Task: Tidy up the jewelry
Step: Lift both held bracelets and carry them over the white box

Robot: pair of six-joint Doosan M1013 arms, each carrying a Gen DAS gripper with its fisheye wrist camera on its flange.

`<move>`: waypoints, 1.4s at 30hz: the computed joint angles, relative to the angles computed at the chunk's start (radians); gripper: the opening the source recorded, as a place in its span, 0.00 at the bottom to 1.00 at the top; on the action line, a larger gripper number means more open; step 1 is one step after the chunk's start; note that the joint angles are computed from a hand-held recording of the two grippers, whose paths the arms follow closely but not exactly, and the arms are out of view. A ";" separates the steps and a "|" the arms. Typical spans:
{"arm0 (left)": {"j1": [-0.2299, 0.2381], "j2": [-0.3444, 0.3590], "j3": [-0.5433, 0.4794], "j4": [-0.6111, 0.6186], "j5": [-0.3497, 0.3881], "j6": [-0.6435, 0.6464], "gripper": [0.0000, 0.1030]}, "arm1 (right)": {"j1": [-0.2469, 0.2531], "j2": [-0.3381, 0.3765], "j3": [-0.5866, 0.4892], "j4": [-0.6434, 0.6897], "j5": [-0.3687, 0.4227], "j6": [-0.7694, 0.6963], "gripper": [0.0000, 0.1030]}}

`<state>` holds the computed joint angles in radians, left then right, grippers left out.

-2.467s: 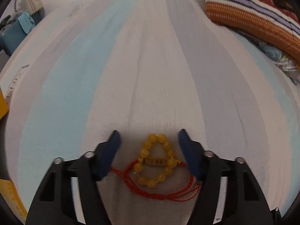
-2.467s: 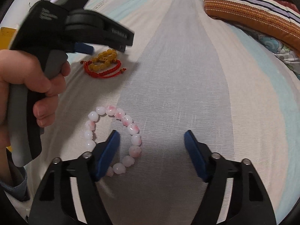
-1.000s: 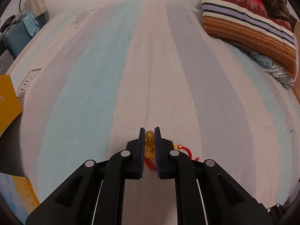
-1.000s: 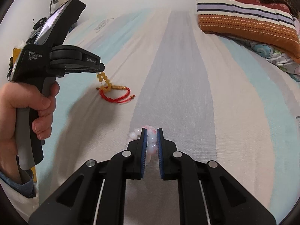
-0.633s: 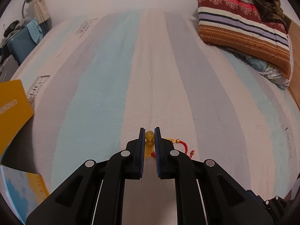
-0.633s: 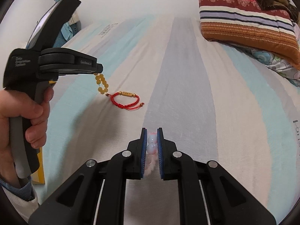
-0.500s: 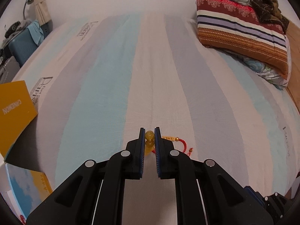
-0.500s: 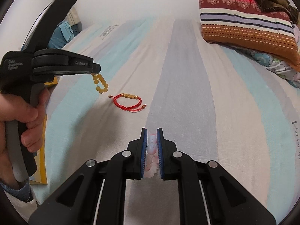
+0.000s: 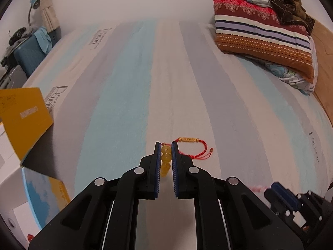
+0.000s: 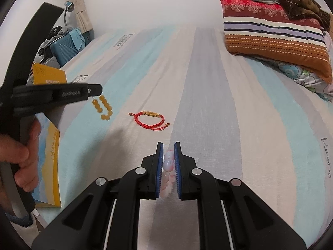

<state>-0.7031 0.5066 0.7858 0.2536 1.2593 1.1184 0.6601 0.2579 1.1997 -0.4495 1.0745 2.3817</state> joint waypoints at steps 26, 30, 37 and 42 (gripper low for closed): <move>-0.013 -0.264 0.371 0.048 -0.150 -0.142 0.09 | 0.078 0.047 -0.109 -0.023 0.044 -0.067 0.10; -0.015 -0.297 0.400 0.065 -0.159 -0.156 0.09 | 0.099 0.061 -0.142 -0.030 0.054 -0.080 0.10; -0.027 -0.346 0.427 0.119 -0.168 -0.183 0.09 | 0.133 0.090 -0.206 -0.029 0.052 -0.094 0.10; -0.015 -0.390 0.463 0.137 -0.183 -0.208 0.09 | 0.153 0.118 -0.260 -0.016 0.048 -0.114 0.10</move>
